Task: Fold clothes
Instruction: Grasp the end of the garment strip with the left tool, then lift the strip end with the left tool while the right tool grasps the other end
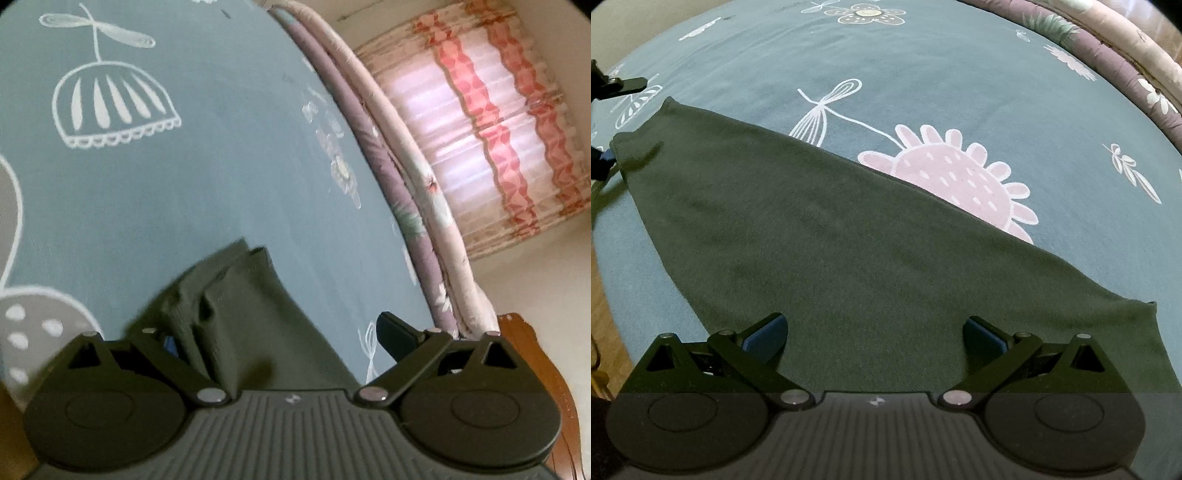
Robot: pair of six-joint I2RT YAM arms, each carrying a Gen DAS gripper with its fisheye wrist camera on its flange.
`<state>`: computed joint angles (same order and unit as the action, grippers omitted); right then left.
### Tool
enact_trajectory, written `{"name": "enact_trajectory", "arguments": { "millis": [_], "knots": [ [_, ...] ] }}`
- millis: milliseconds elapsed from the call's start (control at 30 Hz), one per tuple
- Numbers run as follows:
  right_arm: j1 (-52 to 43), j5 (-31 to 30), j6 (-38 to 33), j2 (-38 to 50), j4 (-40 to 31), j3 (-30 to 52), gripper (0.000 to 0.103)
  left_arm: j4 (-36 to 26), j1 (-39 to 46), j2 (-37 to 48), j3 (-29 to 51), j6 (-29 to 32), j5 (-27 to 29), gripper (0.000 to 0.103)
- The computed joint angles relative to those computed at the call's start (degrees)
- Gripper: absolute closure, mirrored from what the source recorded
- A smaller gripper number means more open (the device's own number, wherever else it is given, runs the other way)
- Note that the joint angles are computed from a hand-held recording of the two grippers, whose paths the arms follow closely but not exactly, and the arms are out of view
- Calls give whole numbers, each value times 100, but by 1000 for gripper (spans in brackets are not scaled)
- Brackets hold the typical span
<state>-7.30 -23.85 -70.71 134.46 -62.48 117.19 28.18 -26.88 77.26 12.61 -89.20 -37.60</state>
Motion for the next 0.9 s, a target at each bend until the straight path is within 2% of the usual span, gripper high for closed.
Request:
{"name": "enact_trajectory", "arguments": {
  "millis": [167,267,367,400,433,567,633,700,800,900],
  "knots": [
    [11,-12,19,17,-9,11,0,-8,-526,314,87,667,-525,8],
    [27,4,20,8,-12,8,0,147,-446,160,-82,776,-458,11],
    [19,-6,-2,-11,3,-23,0,119,-479,72,-184,660,-519,22],
    [14,-13,-11,-13,2,-26,0,60,-518,52,-204,575,-570,29],
    [11,-22,-12,-8,-2,-21,0,-73,-538,27,-184,464,-587,39],
    [26,-9,5,-26,37,-65,0,-633,-615,-64,-86,32,-636,62],
    [26,-5,6,-48,56,-99,0,-1300,-575,-134,135,-9,-583,81],
    [28,1,2,-58,56,-107,0,-1867,-542,-173,334,-83,-532,94],
    [34,18,-19,-51,14,-68,0,-2232,-462,-348,422,-101,-388,95],
    [45,-12,-121,21,-245,194,0,-2922,-442,-447,780,189,-326,96]
  ]
}}
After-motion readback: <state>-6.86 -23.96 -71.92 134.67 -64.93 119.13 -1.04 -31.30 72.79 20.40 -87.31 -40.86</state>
